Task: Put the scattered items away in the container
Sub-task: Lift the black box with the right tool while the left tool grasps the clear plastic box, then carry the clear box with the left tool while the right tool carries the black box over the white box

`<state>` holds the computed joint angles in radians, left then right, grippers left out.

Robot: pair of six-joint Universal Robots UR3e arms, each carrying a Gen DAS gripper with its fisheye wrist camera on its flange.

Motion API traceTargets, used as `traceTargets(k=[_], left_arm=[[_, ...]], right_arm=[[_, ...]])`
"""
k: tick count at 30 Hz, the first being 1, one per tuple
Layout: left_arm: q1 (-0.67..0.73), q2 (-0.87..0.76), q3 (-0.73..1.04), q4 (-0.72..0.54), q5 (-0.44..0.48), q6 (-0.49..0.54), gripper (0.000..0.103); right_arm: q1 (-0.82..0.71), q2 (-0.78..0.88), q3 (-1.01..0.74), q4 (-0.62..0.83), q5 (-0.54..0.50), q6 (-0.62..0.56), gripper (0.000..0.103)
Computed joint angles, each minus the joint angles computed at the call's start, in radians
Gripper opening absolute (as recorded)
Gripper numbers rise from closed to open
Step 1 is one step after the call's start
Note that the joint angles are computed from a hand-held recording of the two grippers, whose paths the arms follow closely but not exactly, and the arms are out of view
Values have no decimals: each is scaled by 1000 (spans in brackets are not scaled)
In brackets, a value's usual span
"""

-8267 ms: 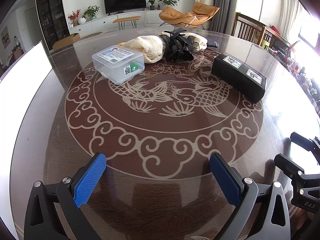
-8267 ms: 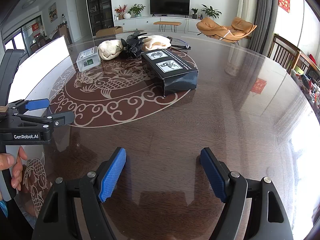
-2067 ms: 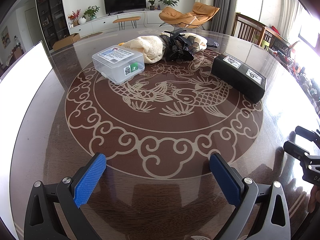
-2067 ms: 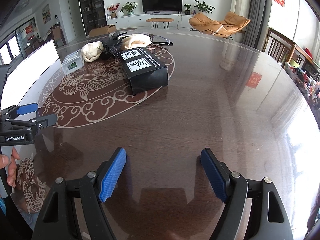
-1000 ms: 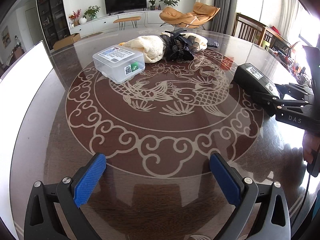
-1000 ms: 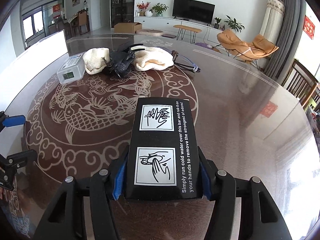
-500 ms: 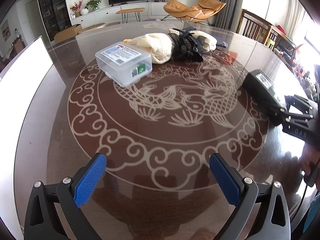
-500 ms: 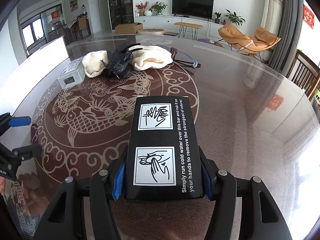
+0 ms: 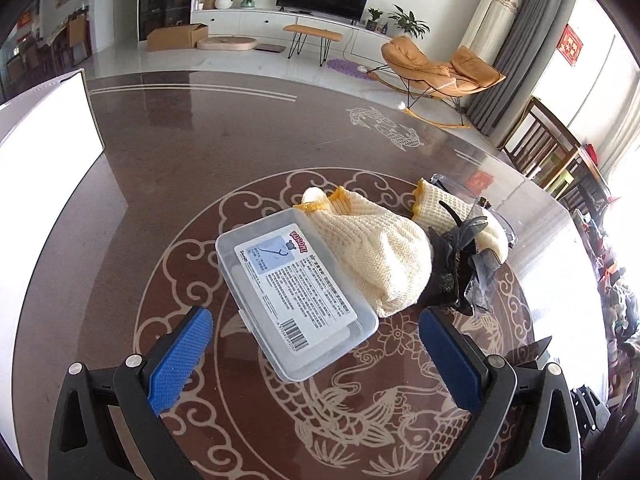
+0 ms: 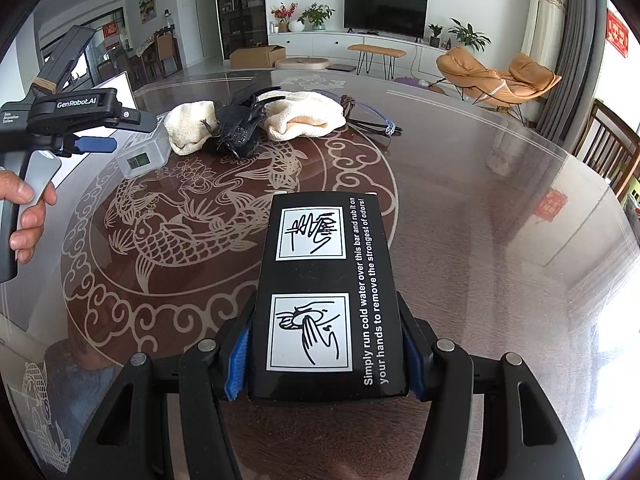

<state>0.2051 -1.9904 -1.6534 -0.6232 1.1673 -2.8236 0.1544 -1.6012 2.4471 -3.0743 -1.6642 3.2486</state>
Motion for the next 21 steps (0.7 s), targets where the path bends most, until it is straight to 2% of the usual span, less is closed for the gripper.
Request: traceTargets(k=[8,10,11,12,14,15,19,21], left_arm=[[-56,-81,56,43,140,-66,103],[-53,-89,51,59,150,-67,103],[-41,-81,27,82,133,-63,100],[-24,-65,-13,119,109,-51,79],[-4,-37,-78,189,102,3,67],[10,-18,-110,205,86,44,64],[94,98,-281,230,21,251,64],[166,202,-371,146,-36,385,64]], right_arm=[[0,1,0,-1,0,0,60],[0,1,0,-1,0,0,60],[0,1,0,-1,0,0,60],[0,0,0,-1,0,0,60],[0,1,1,-1,0,0,60],[0,1,1,-1,0,0,60],[1,1,0,-2,-2,0,60],[4,5,-3,-1,-6,2,60]])
